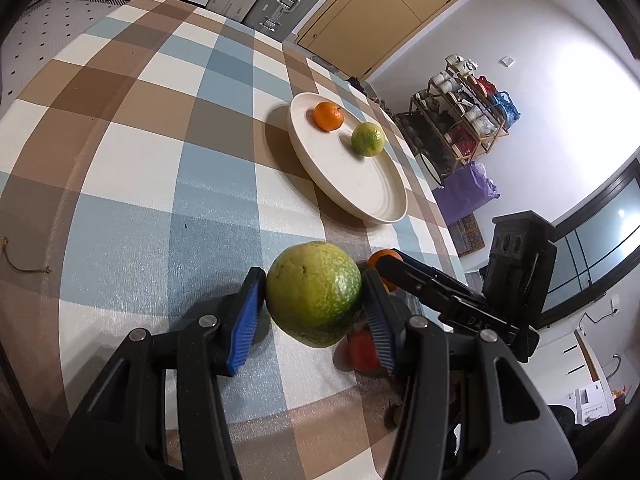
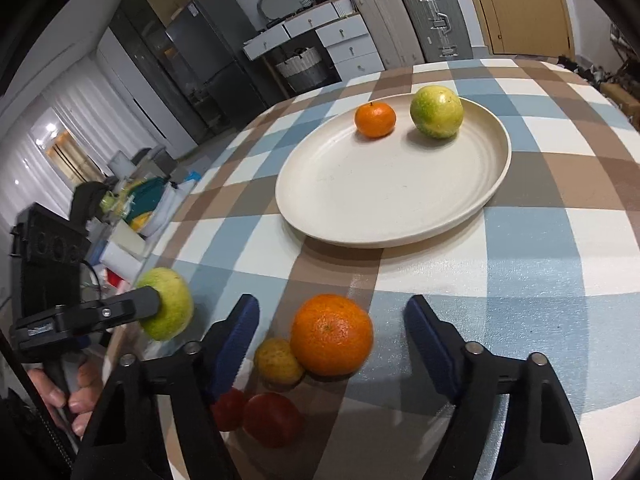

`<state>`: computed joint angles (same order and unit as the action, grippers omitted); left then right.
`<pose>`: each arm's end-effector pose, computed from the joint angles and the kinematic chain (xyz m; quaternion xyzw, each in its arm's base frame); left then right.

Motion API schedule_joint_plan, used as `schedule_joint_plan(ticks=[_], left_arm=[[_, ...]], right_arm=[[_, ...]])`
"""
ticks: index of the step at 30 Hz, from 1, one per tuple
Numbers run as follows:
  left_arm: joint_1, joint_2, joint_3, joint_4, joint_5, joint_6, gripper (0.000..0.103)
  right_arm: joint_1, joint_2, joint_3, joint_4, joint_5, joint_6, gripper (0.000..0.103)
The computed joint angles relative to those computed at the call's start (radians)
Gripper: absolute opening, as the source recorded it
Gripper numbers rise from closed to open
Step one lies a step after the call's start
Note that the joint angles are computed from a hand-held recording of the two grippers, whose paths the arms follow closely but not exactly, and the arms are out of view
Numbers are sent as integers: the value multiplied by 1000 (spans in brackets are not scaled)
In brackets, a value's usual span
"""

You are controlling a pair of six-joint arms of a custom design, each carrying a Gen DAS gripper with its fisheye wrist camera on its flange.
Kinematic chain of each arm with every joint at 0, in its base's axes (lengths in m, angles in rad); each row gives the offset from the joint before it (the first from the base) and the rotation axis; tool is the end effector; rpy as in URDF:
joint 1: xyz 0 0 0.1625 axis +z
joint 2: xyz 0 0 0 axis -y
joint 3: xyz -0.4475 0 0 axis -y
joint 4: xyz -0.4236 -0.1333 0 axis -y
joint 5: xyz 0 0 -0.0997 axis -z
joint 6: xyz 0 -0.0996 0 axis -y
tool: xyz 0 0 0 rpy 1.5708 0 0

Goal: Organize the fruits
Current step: 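Grasp the green pomelo with the left tool while the right tool grasps the second orange, then carry the pomelo with the left tool while the right tool carries the orange to the plate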

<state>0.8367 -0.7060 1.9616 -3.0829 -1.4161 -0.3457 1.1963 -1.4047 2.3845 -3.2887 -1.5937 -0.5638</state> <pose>-0.2871 -0.5400 -0.0198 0.1811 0.9721 -0.1488 0.0002 -0.0430 -0.4675 0.2455 0.0840 -0.9288 0.3169 0.1726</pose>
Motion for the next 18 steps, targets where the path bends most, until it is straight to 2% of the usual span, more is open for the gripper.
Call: schedule_joint_plan(ticks=[4,8,14,18], left_arm=[[-11,-9,8,1,14,-2,47],[-37,-20,17,11,66,6,47],[-67,-27,23,9,104,7,47],[-101,-25,30,-27,177,-1,47]], right_arm=[[-9,0,7,-5,6,2,41],[-29,-17,11,12,40,25,39],[-56,-49,29,4,97,41,39],[-70,-88,44,19,137,33,39]])
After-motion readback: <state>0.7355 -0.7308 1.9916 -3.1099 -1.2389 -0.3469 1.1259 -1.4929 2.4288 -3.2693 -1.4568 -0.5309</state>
